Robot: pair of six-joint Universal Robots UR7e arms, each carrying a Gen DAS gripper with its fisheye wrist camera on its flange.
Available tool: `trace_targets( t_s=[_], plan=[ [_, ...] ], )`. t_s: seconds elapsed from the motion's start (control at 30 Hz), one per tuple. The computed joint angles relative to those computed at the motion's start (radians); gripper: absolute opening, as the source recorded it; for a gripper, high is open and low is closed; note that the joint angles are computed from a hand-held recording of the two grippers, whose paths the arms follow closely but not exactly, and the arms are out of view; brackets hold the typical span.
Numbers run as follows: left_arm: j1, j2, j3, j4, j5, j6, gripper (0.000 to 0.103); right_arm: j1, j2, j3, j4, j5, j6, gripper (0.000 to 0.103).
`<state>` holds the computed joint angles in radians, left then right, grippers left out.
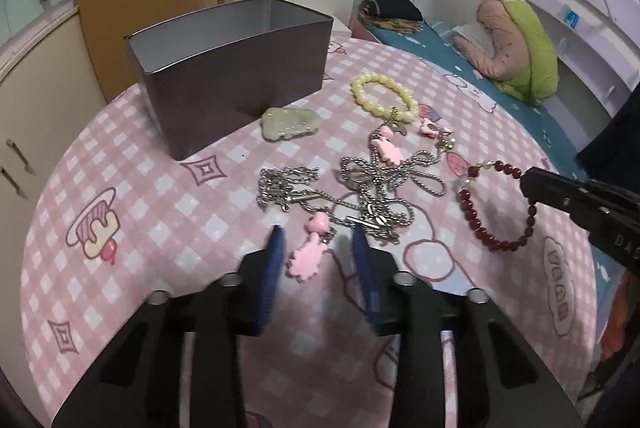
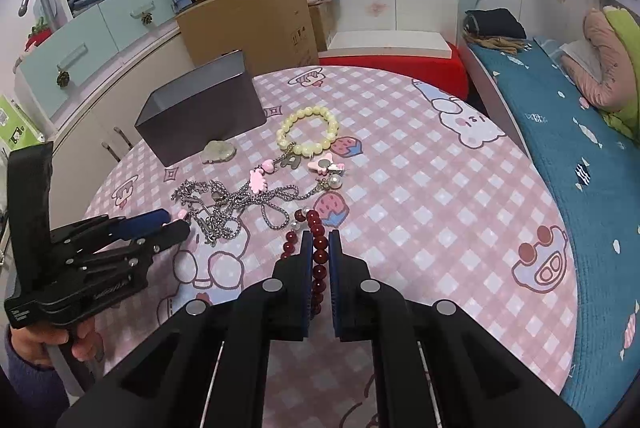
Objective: Organize jewelry
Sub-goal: 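Carry both items into the grey tin box and open both tools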
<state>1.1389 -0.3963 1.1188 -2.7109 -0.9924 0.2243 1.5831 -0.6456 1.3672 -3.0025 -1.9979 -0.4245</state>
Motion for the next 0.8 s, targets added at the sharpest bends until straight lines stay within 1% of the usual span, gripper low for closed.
trace_targets(
  t_s=[0.07,0.1,0.17,0.33,0.53,0.7,0.8],
  plan=[
    [0.000,0.002,-0.002,-0.002,0.015,0.018,0.021,0.000,-0.001,-0.001,0.000,0.005,0.001,0.007],
    [0.000,0.003,0.000,-0.013,0.026,0.029,0.018,0.001,-0.003,-0.001,-0.001,0.006,0.000,0.007],
    [0.003,0.001,0.002,-0.016,0.023,0.032,0.012,0.003,-0.003,-0.003,-0.002,0.010,-0.002,0.007],
    [0.010,-0.022,0.017,0.006,-0.017,0.024,0.012,0.012,-0.002,-0.007,-0.007,0.008,-0.013,0.007],
    [-0.009,-0.074,0.076,-0.056,-0.059,0.049,0.012,0.034,-0.004,-0.016,-0.028,-0.004,-0.039,0.007],
    [-0.025,-0.111,0.080,-0.073,-0.129,0.067,0.012,0.060,-0.003,-0.045,-0.036,-0.011,-0.070,0.007],
    [-0.033,-0.129,0.051,-0.041,-0.182,0.081,0.012,0.078,0.005,-0.080,-0.024,-0.009,-0.087,0.007]
  ],
)
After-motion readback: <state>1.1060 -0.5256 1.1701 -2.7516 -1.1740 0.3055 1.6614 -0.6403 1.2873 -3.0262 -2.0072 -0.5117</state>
